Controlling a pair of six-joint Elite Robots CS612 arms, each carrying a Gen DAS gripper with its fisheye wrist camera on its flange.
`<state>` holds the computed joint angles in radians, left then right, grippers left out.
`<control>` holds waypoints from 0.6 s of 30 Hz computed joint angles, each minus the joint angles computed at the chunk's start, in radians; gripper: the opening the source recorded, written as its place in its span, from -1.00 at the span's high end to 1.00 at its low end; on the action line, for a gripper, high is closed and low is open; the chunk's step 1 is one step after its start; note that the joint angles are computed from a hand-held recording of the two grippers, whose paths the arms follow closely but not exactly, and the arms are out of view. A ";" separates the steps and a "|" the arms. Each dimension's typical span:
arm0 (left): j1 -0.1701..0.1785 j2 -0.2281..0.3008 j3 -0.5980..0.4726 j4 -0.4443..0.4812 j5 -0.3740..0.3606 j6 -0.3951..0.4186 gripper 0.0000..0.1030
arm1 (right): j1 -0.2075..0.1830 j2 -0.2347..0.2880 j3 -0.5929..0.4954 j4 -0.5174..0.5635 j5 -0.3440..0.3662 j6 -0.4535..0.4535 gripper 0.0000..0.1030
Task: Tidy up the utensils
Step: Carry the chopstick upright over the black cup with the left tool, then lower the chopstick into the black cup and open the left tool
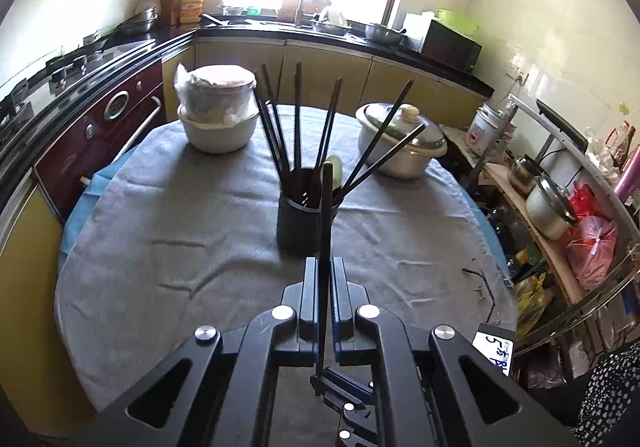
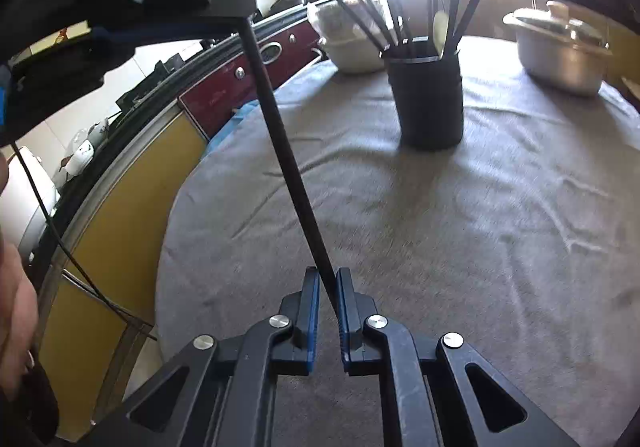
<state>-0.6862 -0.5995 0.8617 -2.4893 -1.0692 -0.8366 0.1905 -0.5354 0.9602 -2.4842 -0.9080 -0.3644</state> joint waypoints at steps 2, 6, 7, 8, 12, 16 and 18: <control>0.001 0.004 -0.019 -0.002 0.006 0.021 0.90 | -0.002 0.000 -0.005 -0.019 0.010 0.010 0.82; 0.007 0.020 -0.077 -0.004 0.016 0.069 0.90 | -0.003 0.008 -0.041 -0.056 0.006 0.038 0.82; 0.009 0.029 -0.104 0.001 0.024 0.084 0.91 | -0.002 0.014 -0.063 -0.060 0.001 0.046 0.82; 0.011 0.035 -0.123 0.006 0.028 0.095 0.90 | -0.001 0.022 -0.087 -0.060 -0.002 0.052 0.82; 0.024 0.084 -0.253 0.053 0.046 0.151 0.90 | 0.001 0.074 -0.225 -0.030 0.008 0.078 0.82; 0.040 0.155 -0.413 0.119 0.058 0.185 0.90 | 0.006 0.151 -0.405 0.020 0.023 0.117 0.82; 0.049 0.205 -0.513 0.161 0.063 0.200 0.90 | 0.009 0.215 -0.540 0.063 0.022 0.147 0.82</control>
